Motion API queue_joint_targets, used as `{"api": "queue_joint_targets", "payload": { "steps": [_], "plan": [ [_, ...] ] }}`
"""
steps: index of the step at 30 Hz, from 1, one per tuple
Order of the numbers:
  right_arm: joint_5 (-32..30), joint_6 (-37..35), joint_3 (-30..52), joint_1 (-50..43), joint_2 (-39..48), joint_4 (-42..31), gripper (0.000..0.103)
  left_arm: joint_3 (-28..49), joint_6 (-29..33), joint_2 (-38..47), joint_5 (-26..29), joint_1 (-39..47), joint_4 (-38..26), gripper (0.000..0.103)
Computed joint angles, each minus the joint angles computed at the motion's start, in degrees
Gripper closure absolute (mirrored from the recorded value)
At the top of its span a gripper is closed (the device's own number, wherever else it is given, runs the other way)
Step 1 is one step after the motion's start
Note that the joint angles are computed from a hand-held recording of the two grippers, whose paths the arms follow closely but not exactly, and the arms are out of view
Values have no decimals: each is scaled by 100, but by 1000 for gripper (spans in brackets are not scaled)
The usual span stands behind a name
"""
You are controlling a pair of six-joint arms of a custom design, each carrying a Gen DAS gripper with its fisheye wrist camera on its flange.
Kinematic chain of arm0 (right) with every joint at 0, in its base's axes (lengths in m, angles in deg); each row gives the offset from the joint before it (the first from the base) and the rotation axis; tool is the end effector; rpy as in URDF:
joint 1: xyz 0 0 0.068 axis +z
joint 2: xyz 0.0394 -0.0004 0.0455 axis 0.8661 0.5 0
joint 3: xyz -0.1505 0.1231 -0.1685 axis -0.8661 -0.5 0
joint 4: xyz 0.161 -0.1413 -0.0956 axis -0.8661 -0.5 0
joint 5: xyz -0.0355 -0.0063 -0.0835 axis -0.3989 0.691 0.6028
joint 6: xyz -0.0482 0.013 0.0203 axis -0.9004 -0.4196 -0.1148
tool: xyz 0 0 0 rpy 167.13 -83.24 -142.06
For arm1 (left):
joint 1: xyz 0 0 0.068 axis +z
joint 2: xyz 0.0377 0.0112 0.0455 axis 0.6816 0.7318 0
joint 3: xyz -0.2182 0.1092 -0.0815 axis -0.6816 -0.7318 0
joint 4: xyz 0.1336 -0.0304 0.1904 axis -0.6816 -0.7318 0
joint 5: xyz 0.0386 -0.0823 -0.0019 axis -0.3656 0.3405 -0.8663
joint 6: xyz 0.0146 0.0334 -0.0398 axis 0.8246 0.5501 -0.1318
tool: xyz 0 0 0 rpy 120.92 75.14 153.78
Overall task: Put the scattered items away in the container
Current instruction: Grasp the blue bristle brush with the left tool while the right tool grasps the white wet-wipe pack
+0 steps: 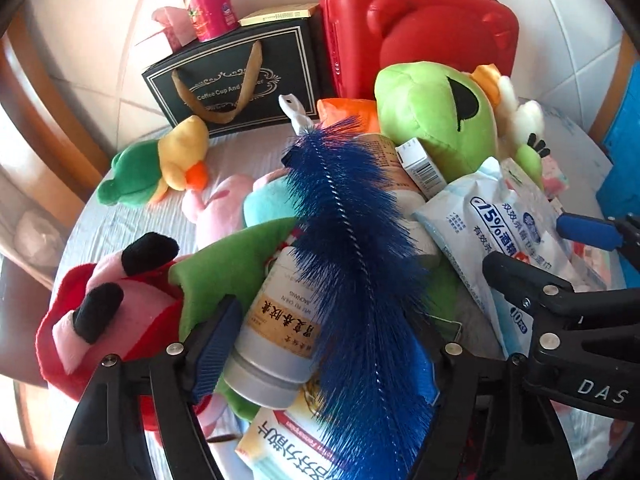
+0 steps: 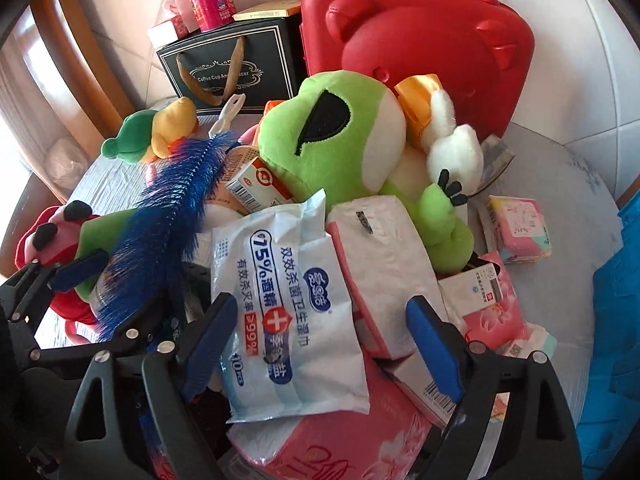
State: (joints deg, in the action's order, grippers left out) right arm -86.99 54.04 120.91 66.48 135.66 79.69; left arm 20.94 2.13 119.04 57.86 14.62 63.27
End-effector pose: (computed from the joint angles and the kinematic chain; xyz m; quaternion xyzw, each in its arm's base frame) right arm 0.2534 0.0321 0.1203 -0.0668 0.9673 0.0579 0.2377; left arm 0.2515 -0.1240 0.1157 0.0877 0.9619 0.0551 0.2529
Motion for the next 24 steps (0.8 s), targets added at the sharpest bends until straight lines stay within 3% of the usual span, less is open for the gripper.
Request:
{"api": "queue_joint_targets", "payload": {
  "steps": [3,6,7,10,11,16,22,24],
  "plan": [
    [431,86,-78,170,-16,132,36,-28,-23,-44,-7,-1,15,34],
    [330,76,-281,35,-273,106,53,-46,-90,-218,35,-9,-117,45],
    [224,63,-352,-54,-392,52,60,-58,-132,-304,13,-61,-171,52],
    [-50,-26,-569,-284,-733,-126,69,-91,-185,-608,-44,-279,-316,70],
    [-98,-67,-627,-331,-813,-187,69,-63,-188,-672,64,-320,-395,80],
    [-209,-81,-705,-389,-885,-251,69,206,-375,-168,479,-291,-577,73],
    [-166,-97,-719,-248,-725,-30,45,376,-450,3,382,-371,-562,68],
    [-27,-93,-682,-140,-602,97,44,424,-419,105,451,-299,-477,67]
  ]
}}
